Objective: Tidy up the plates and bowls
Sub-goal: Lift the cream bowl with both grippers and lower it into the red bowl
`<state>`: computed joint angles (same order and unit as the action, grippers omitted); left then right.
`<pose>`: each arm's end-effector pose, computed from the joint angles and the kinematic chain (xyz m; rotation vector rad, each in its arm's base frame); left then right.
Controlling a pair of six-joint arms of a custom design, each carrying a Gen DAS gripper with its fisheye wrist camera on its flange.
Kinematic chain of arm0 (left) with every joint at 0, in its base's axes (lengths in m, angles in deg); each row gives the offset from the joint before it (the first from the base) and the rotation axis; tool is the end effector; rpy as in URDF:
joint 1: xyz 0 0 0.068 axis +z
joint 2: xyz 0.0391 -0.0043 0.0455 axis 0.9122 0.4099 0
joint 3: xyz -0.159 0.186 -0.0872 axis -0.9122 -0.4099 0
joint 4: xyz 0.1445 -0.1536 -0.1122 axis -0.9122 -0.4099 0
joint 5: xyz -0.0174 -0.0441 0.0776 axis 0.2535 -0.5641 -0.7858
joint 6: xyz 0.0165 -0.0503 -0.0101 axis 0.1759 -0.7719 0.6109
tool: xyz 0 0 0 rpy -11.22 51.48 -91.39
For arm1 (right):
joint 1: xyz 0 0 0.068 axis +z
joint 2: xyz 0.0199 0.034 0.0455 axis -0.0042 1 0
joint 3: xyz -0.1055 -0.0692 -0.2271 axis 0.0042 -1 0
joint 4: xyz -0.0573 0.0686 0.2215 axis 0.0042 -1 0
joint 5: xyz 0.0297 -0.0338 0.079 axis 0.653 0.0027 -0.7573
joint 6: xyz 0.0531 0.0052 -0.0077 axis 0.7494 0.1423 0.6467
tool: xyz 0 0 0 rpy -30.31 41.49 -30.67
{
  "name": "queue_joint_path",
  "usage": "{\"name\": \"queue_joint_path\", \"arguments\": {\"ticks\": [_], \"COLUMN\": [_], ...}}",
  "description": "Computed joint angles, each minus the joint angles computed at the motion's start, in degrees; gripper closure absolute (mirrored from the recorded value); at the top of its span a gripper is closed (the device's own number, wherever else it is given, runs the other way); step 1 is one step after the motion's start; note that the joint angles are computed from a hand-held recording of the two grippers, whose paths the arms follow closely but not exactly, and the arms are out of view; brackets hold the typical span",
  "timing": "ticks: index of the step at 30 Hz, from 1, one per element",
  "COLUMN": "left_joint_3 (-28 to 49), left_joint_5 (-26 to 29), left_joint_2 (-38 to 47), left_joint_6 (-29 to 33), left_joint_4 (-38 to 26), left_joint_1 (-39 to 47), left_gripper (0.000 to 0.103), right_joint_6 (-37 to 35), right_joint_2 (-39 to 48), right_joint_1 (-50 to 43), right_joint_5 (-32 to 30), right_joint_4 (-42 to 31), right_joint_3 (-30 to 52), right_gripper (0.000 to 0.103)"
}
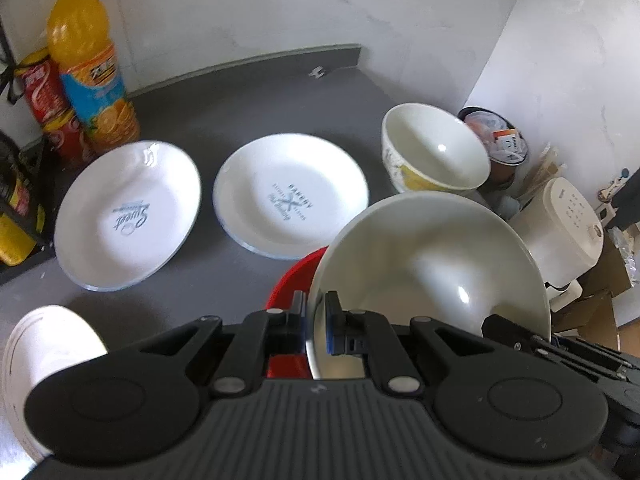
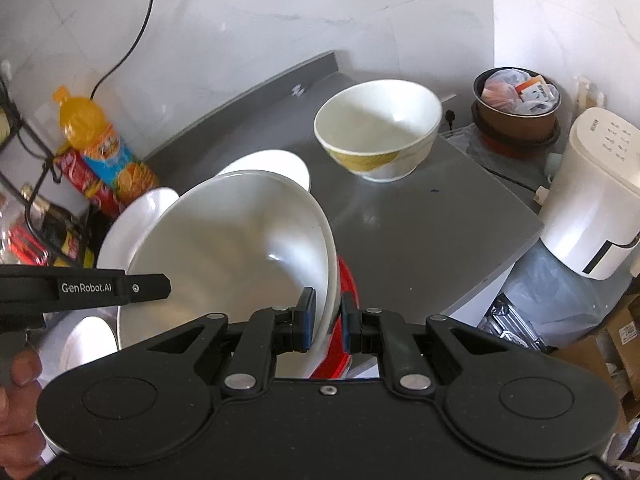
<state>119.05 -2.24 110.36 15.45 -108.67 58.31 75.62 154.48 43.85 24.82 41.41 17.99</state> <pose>0.2826 -0.0414 0.1869 0.2042 2.6436 -0.2011 0.2043 0.1837 0.1549 0.3066 2.4768 0.3558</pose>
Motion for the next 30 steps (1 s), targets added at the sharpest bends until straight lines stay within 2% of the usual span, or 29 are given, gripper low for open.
{"name": "queue_joint_path", "arguments": {"ticks": [9,17,25,30], "left_joint_3": [-2.57,-2.92,-3.66,-3.77], "left_joint_5": [-0.84,-0.51,-2.69,-4.87], "left_joint_2": [0.1,4.14,6.18,6.54], "left_joint_6": [-0.77,-1.91,-1.4,-1.12], "left_joint_4": [1.0,4.29,6.53,7.56], "left_joint_1": [1.81,2.05,1.02,0.25], "left_gripper": [0.095,0.095,0.095,0.095], "right_joint_6": [-1.1,-3.58,-6.35,-6.94], "right_joint_2": [4.98,8.72,12.61,13.86], "right_joint_1": [0.78,0.0,-0.11,-0.94], "right_joint_5": [-0.85,-0.95,-0.94,-2.34], "right_joint_4": [-1.22,-3.87,-4.72,-2.52], "right_joint_3": [2.79,6.53,9.51,8.93], "right_gripper": [0.09,0.09,0.09,0.087]}}
